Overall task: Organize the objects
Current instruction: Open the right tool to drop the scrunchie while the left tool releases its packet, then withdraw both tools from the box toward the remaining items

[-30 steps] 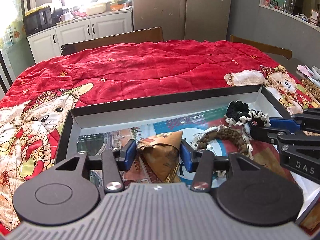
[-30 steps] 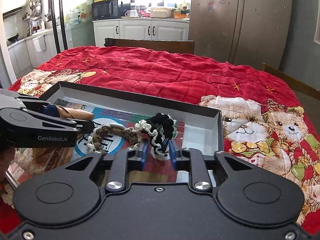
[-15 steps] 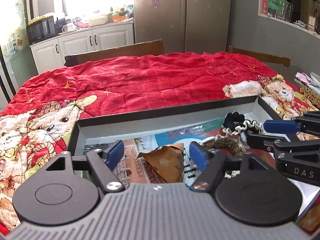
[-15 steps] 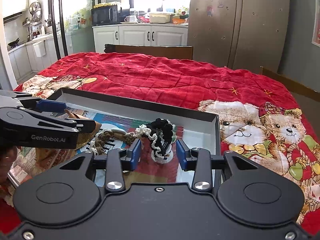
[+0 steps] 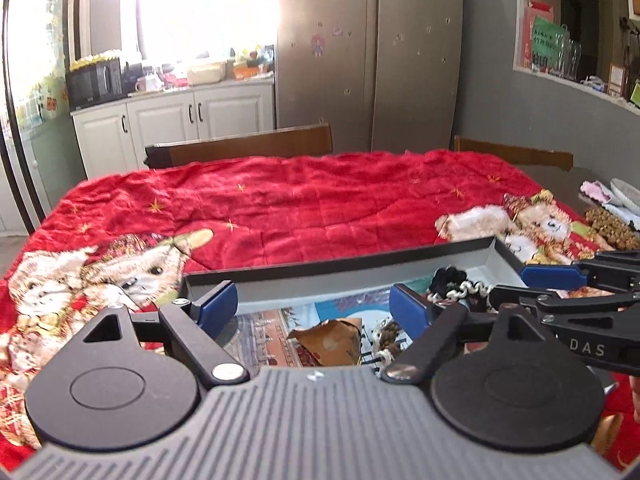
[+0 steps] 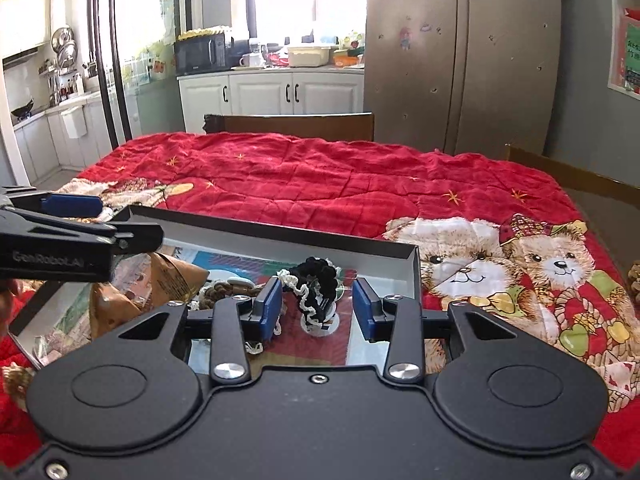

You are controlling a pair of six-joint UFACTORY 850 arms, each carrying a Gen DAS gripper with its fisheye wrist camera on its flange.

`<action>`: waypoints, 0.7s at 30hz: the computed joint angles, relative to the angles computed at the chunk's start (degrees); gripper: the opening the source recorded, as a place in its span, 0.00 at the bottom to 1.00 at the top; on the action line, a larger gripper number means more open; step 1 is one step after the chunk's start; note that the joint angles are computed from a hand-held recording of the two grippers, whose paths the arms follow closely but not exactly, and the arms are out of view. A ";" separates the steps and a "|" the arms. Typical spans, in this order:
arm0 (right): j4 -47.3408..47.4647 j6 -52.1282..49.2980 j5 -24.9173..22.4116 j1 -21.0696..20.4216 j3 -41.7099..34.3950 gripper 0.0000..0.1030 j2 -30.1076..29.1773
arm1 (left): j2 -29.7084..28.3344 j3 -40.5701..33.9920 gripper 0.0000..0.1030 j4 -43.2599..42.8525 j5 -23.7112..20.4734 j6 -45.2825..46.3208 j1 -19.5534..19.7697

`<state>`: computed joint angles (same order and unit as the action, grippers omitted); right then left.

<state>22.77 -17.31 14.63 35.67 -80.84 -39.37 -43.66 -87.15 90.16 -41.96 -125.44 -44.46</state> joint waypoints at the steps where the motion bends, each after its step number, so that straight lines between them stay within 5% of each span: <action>1: 0.45 -0.31 0.22 0.05 0.38 0.36 0.37 | 0.45 0.44 0.88 0.29 -0.52 -0.35 -0.18; 21: -0.13 3.66 7.38 0.30 17.35 0.38 14.75 | 9.72 12.13 0.88 2.84 -10.67 -3.17 -5.61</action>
<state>22.64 -13.66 22.01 35.98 -63.49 -24.63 -33.94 -75.03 93.00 -52.63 -128.61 -50.07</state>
